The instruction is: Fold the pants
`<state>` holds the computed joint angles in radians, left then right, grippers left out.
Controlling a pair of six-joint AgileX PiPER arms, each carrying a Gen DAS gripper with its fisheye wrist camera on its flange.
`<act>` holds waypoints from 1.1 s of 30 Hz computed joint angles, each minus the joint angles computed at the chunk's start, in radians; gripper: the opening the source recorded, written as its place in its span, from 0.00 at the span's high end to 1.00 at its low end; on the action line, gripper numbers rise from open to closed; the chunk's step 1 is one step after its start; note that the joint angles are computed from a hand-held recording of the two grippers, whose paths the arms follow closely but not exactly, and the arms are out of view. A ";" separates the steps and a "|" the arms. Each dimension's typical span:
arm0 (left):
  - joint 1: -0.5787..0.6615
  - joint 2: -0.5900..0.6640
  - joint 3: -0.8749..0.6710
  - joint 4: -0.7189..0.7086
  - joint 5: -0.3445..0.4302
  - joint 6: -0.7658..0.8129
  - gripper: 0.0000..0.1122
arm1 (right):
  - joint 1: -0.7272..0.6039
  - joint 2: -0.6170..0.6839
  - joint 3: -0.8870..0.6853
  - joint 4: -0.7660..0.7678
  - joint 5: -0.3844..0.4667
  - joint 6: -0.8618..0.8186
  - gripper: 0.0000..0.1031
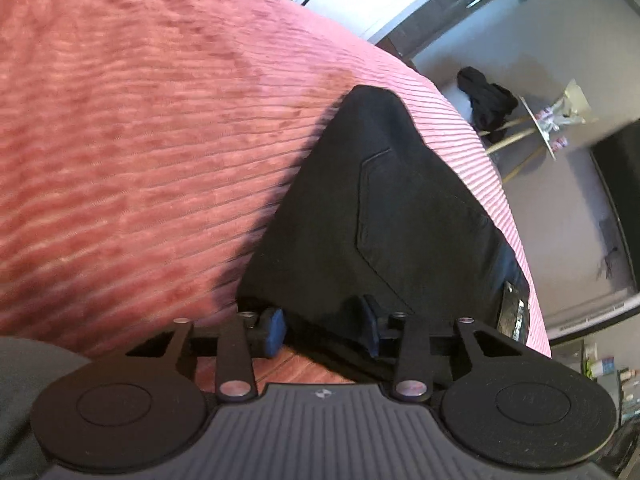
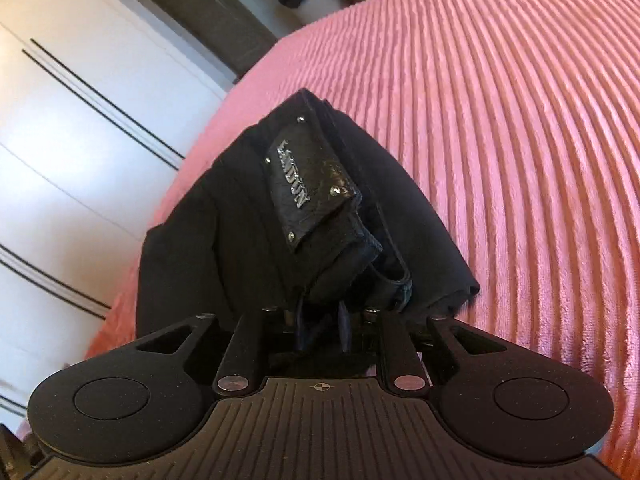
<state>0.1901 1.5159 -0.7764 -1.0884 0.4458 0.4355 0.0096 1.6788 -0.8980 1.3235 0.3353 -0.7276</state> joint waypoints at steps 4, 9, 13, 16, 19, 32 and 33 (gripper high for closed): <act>0.083 -0.008 -0.044 0.073 0.142 0.030 0.52 | -0.087 -0.036 -0.052 -0.263 0.124 0.144 0.62; 0.225 -0.029 -0.083 0.030 0.330 0.187 0.16 | -0.176 -0.049 -0.069 -0.482 0.072 0.235 0.23; 0.269 0.020 -0.111 -0.140 0.293 0.462 0.12 | -0.331 0.111 -0.191 -0.154 0.342 -0.084 0.21; 0.277 0.262 -0.297 -0.138 0.421 0.462 0.12 | -0.340 0.281 -0.363 -0.179 0.480 -0.066 0.21; 0.246 0.446 -0.463 -0.104 0.509 0.419 0.12 | -0.338 0.407 -0.509 -0.202 0.597 -0.040 0.22; 0.172 0.755 -0.801 -0.130 0.661 0.362 0.12 | -0.282 0.597 -0.748 -0.153 0.779 -0.045 0.08; 0.165 0.751 -0.796 -0.130 0.647 0.363 0.12 | -0.269 0.573 -0.713 -0.152 0.748 -0.067 0.08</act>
<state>0.3553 2.2664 -1.5726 -1.2184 1.0923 0.7987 -0.2591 2.2514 -1.6112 1.1717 1.0828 -0.7943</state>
